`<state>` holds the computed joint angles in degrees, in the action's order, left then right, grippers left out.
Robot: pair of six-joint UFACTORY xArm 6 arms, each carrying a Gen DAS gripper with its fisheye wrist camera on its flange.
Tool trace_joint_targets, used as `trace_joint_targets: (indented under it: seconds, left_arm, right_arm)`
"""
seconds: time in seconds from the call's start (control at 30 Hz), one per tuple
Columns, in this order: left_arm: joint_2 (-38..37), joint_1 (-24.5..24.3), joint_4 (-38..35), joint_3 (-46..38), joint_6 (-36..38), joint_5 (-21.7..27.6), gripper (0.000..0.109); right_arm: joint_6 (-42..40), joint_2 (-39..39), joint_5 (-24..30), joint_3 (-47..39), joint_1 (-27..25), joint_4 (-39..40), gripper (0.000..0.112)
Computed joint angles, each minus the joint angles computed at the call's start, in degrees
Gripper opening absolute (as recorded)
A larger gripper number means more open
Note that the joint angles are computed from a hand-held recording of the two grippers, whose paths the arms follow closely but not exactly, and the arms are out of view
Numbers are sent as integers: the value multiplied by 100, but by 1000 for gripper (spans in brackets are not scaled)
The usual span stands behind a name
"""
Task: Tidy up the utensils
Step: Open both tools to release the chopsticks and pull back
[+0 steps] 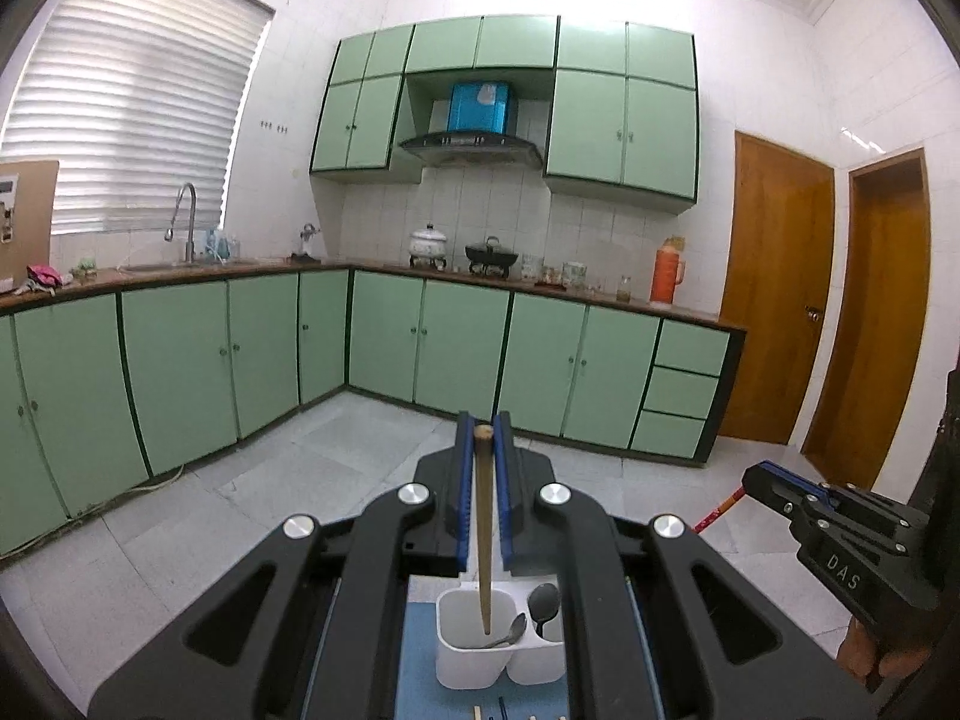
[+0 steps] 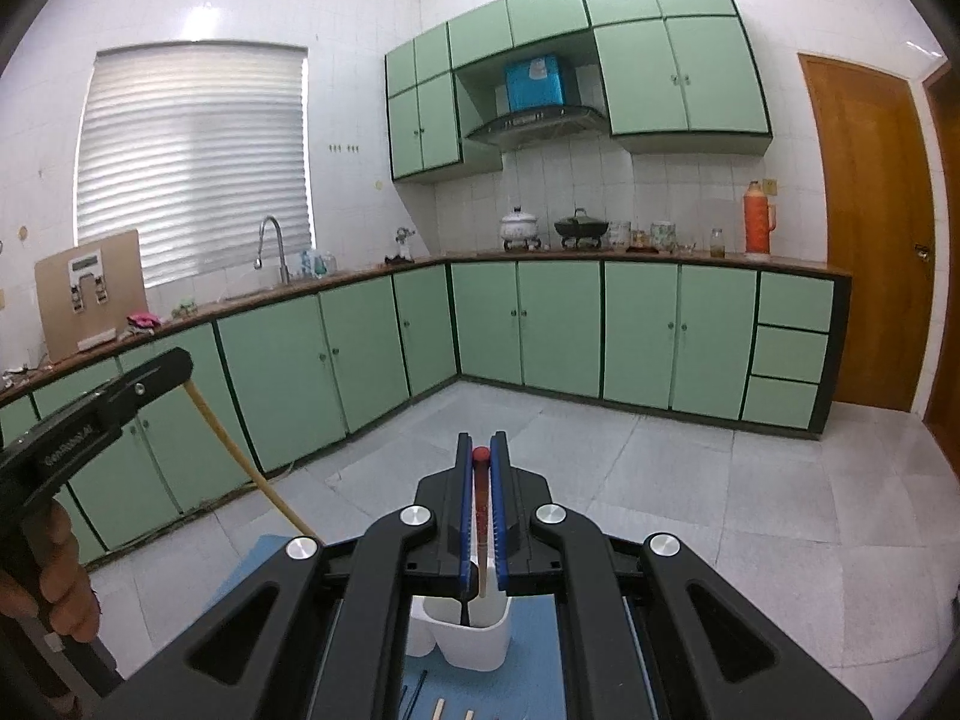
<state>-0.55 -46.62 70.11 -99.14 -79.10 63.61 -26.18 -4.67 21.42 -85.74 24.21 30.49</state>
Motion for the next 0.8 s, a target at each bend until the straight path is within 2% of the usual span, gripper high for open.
trace_joint_targets:
  seconds: [0.37,0.8]
  left_arm:
    - [153,655,-714,459,75,-618,6]
    - [5,783,-1065,974,46,-794,6]
  right_arm:
    - [66,604,117,-162,82,-230,6]
    - [57,605,157,102,161,-205,6]
